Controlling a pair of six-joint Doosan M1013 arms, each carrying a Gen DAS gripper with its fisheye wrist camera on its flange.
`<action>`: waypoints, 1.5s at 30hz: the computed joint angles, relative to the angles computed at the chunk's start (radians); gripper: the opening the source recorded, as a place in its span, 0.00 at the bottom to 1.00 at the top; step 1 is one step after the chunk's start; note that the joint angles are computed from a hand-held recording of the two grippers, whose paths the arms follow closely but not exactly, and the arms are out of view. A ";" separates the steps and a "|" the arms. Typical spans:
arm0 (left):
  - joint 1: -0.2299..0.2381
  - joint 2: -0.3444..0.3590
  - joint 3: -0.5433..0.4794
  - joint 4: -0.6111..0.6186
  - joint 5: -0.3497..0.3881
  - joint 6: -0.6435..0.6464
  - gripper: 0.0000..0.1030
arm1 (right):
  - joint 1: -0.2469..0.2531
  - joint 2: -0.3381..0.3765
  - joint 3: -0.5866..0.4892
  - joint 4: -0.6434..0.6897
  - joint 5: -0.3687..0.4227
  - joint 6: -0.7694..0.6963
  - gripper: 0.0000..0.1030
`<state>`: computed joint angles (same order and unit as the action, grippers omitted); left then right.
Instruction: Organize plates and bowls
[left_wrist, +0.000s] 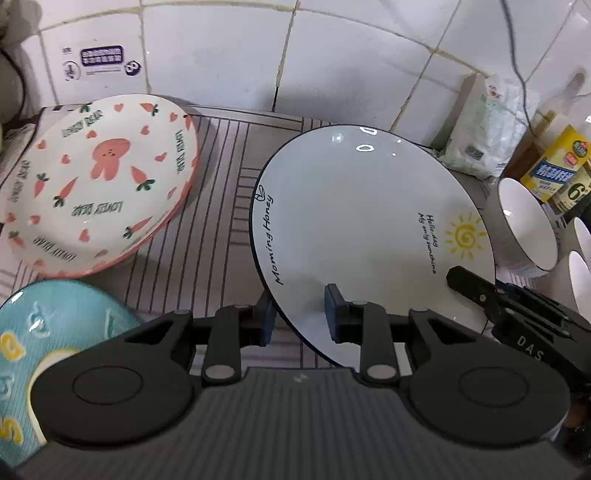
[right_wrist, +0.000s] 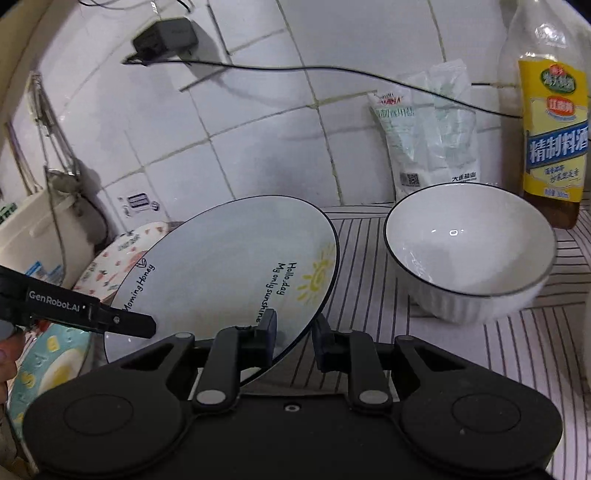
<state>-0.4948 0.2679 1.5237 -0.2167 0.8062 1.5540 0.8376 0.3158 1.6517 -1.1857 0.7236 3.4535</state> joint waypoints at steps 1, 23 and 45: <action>0.002 0.009 -0.009 -0.007 0.011 0.007 0.25 | -0.006 0.004 -0.004 0.013 0.001 0.005 0.24; -0.017 -0.033 0.000 0.101 -0.028 0.066 0.41 | 0.035 0.032 -0.072 0.132 0.154 -0.166 0.42; 0.143 -0.238 0.152 0.031 0.029 0.138 0.62 | 0.175 -0.004 -0.134 0.092 0.130 -0.212 0.57</action>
